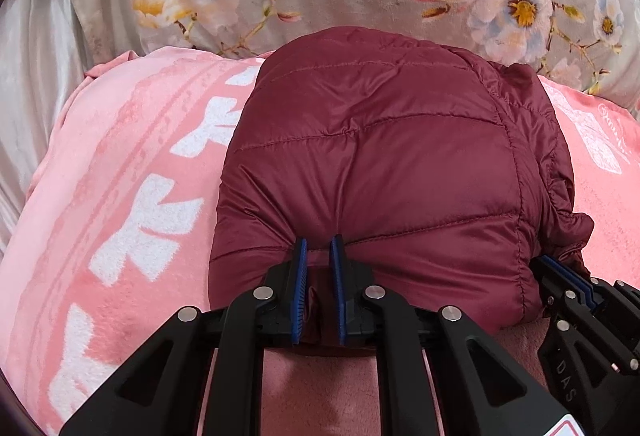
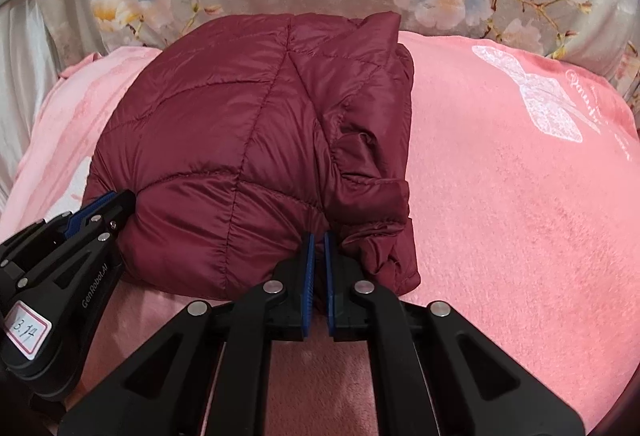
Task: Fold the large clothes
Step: 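Grasp the folded jacket with both tools, set it on the blanket, open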
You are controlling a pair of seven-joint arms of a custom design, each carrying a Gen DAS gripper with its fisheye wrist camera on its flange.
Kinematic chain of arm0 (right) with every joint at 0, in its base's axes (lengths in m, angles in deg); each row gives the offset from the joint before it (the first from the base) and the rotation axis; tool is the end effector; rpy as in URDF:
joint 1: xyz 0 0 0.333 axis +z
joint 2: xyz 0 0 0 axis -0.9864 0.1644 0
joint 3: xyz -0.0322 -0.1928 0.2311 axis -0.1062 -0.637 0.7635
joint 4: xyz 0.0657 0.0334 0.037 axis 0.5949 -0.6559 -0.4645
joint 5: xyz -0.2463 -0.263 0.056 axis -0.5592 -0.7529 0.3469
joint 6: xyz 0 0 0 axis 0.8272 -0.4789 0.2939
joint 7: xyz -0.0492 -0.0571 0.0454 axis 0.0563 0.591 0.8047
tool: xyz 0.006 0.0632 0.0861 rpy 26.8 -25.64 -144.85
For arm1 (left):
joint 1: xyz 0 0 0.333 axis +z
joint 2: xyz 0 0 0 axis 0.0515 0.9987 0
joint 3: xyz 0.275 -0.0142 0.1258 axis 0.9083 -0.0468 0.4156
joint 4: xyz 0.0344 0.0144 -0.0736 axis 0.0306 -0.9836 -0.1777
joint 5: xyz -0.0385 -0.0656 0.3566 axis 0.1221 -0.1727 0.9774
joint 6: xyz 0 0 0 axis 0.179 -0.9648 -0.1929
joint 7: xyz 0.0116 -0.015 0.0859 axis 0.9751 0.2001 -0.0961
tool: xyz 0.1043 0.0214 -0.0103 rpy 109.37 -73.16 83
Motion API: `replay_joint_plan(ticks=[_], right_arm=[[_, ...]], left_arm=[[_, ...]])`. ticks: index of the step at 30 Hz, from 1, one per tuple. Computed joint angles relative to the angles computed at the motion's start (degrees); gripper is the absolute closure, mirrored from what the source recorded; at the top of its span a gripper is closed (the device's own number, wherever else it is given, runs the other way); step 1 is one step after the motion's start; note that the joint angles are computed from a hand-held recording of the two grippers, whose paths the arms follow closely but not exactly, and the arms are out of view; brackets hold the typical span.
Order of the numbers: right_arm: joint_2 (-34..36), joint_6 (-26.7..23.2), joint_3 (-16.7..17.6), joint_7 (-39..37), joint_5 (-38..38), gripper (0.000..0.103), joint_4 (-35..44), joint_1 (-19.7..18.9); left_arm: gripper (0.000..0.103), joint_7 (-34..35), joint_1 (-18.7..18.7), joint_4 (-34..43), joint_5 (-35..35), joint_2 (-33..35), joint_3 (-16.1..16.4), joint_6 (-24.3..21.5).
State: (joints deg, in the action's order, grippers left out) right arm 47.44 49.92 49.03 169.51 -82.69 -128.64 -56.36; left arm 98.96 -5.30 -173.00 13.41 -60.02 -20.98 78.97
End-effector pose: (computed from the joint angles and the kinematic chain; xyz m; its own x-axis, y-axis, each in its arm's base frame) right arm 0.5540 0.2641 0.6012 -0.3606 -0.9249 -0.1208 -0.6636 0.3454 -0.6636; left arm 0.5598 -0.2035 0.5115 -0.2903 -0.9537 -0.0791 -0.6086 0.2477 -0.7538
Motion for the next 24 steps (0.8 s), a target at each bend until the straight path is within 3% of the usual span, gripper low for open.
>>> replay_joint_plan(ticks=[4, 17, 21, 24], right_arm=[[0.8, -1.5, 0.0, -1.2, 0.2, 0.1, 1.4, 0.3], [0.5, 0.3, -0.4, -1.7, 2.3, 0.1, 0.6, -0.2], [0.4, 0.6, -0.4, -1.7, 2.6, 0.1, 0.4, -0.4], [-2.5, 3.8, -0.6, 2.8, -0.4, 0.097, -3.5, -0.5]], left_arm=[[0.094, -1.9, -0.5, 0.3, 2.4, 0.2, 0.4, -0.5], [0.095, -5.0, -0.9, 0.9, 6.8, 0.5, 0.8, -1.3], [0.095, -3.8, -0.4, 0.4, 4.9, 0.3, 0.3, -0.4], [0.088, -1.4, 0.4, -0.7, 1.2, -0.3, -0.3, 1.5]])
